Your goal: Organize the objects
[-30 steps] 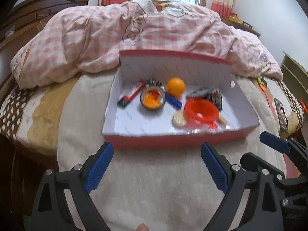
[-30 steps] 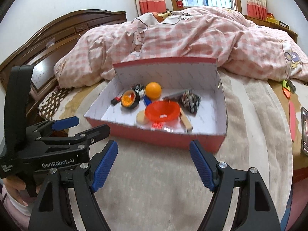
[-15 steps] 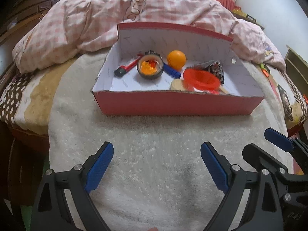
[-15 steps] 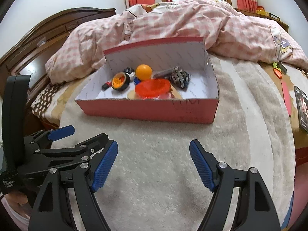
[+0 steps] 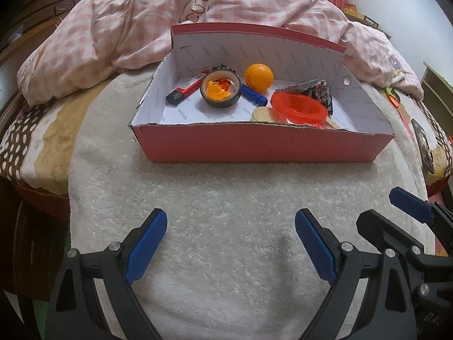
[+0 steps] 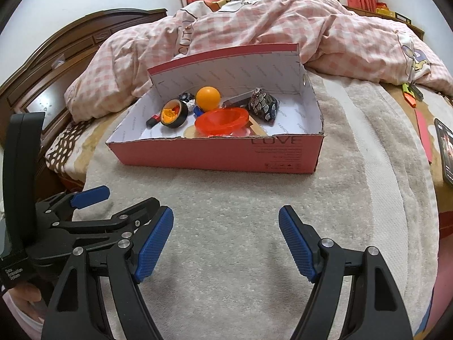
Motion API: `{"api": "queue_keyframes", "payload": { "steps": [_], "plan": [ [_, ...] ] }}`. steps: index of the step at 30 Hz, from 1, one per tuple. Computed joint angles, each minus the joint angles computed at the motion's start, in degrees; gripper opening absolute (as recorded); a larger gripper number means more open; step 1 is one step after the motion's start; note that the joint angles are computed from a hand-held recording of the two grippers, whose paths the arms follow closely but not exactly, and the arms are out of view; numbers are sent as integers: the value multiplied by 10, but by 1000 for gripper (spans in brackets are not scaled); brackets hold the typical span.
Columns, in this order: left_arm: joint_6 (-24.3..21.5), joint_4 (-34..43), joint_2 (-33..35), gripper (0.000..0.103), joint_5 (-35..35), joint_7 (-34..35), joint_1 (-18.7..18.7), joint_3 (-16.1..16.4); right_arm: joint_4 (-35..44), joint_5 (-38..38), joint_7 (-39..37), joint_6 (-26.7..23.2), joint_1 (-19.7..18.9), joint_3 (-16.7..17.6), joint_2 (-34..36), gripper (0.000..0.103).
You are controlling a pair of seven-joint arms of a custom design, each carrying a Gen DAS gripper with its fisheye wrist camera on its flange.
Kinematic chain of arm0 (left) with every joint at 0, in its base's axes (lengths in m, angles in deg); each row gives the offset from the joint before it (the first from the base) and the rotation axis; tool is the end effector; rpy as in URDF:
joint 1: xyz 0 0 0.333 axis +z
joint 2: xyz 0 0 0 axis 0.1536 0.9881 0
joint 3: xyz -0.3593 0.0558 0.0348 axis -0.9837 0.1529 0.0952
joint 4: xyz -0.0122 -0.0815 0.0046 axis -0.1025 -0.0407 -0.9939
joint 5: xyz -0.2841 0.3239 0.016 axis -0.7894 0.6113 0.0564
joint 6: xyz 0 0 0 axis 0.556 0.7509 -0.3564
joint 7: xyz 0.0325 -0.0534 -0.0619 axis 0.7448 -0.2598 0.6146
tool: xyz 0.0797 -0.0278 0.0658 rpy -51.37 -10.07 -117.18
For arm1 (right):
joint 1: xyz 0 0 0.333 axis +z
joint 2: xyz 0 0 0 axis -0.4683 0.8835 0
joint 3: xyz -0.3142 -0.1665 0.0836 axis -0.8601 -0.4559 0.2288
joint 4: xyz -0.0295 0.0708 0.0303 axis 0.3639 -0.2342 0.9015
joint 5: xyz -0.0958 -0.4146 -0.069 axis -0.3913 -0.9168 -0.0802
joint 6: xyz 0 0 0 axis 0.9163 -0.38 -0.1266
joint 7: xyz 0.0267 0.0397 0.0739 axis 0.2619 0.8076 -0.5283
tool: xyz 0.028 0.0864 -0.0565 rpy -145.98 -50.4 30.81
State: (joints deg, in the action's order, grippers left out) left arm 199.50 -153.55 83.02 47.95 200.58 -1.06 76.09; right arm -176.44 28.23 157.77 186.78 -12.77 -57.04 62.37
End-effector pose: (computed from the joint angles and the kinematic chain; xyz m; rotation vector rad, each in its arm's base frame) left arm 0.5683 -0.1981 0.4904 -1.3007 2.4618 -0.8221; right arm 0.4638 0.2491 0.5151 -1.3409 2.0969 -0.6457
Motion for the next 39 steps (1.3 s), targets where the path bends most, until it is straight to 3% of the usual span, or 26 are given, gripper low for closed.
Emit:
{"api": "queue_keyframes", "payload": {
  "steps": [39],
  "plan": [
    [-5,1,1,93,-1,-3,1,0,0,-1,1,0,0,0,1,79]
  ]
}}
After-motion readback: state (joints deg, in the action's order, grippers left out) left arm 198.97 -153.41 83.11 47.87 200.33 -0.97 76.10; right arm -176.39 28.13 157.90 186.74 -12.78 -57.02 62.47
